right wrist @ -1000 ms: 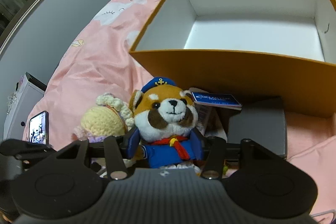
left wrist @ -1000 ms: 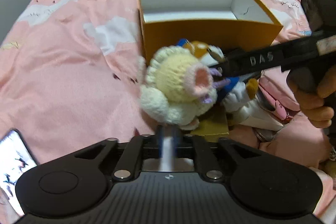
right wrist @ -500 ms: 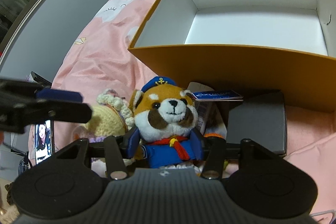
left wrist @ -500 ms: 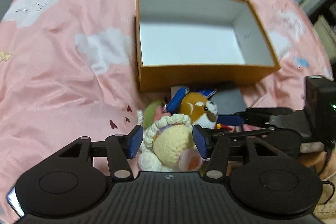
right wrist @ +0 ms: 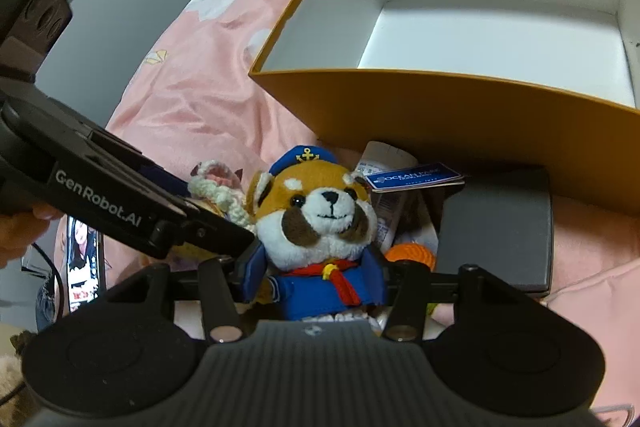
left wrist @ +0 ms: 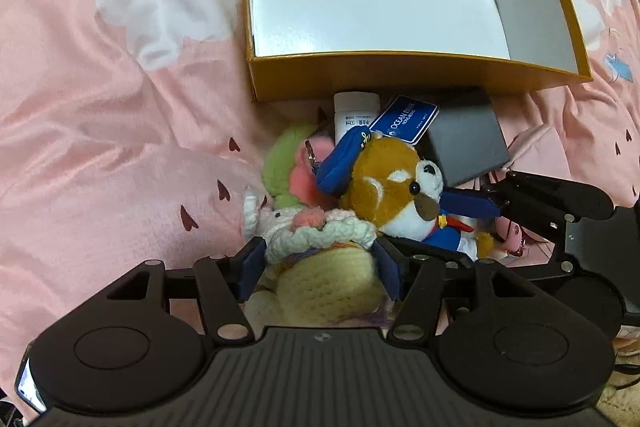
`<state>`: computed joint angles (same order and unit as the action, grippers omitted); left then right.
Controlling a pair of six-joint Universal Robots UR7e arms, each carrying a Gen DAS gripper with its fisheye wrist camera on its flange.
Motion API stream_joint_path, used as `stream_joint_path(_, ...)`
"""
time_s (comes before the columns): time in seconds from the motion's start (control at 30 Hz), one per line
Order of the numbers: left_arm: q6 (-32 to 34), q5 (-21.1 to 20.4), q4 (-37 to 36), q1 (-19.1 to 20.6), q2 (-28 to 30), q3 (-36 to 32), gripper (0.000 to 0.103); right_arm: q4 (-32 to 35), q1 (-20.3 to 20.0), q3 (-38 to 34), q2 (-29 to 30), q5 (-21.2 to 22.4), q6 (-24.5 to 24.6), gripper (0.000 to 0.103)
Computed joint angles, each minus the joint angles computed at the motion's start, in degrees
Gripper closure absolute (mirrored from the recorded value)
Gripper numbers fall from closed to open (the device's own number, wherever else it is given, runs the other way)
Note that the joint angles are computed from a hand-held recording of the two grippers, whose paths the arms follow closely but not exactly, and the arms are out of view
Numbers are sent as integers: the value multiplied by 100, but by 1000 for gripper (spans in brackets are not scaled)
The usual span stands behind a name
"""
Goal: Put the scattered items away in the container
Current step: 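Carry the bunny and panda toward the box with both grippers, then lower both plushes into the box and open both grippers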
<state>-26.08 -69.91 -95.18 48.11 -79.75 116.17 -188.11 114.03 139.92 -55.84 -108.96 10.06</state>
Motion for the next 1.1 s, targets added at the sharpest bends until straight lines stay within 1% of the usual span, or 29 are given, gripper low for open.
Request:
stream_joint_path(0.13, 236, 85, -281, -96, -318, 247, 42, 39, -41, 6, -46, 90, -13, 50)
stream_joint_path(0.23, 447, 175, -675, -272, -738, 587, 46, -73, -34, 80, -88, 141, -45, 50)
stream_joint_path(0.33, 628, 222, -1182, -449, -1228, 965, 48, -237, -66, 223, -227, 248, 1, 50)
stream_joint_path(0.47, 757, 169, -1754, -697, -1831, 1271, 48, -198, -37, 384, -693, 315, 114, 50)
stream_joint_path(0.53, 902, 275, -1989, -931, -2056, 1313, 49, -144, 35, 423, -1037, 332, 130, 50)
stream_joint_path(0.6, 1150, 460, -2331, -1178, -2163, 1304, 49, -90, 148, 390, -1379, 283, 141, 50)
stream_joint_path(0.63, 1301, 548, -2615, -1275, -2140, 1290, 49, -45, 207, 327, -1552, 242, 133, 50)
stream_joint_path(0.7, 1834, 680, -3505, -1379, -1930, 1307, 49, -32, 302, 155, -1734, 89, 67, 50)
stream_joint_path(0.8, 2538, 760, -4770, -1303, -1293, 1303, 49, -188, 333, -191, -1669, -308, -55, 50)
stream_joint_path(0.87, 2959, 884, -5556, -1186, -820, 1410, 49, -370, 172, -336, -1524, -385, -91, 50)
stream_joint_path(0.93, 3293, 1135, -6170, -1064, -330, 1541, 49, -576, -65, -414, -1289, -449, -76, 50)
stream_joint_path(1.0, 3506, 1321, -6501, -905, 105, 1601, 49, -581, -333, -524, -993, -512, 134, 50)
stream_joint_path(1.03, 3571, 1338, -6569, -805, 263, 1592, 49, -528, -470, -571, -866, -488, 289, 50)
stream_joint_path(1.1, 3831, 1305, -6826, -616, 528, 1597, 49, -355, -788, -647, -724, -242, 526, 50)
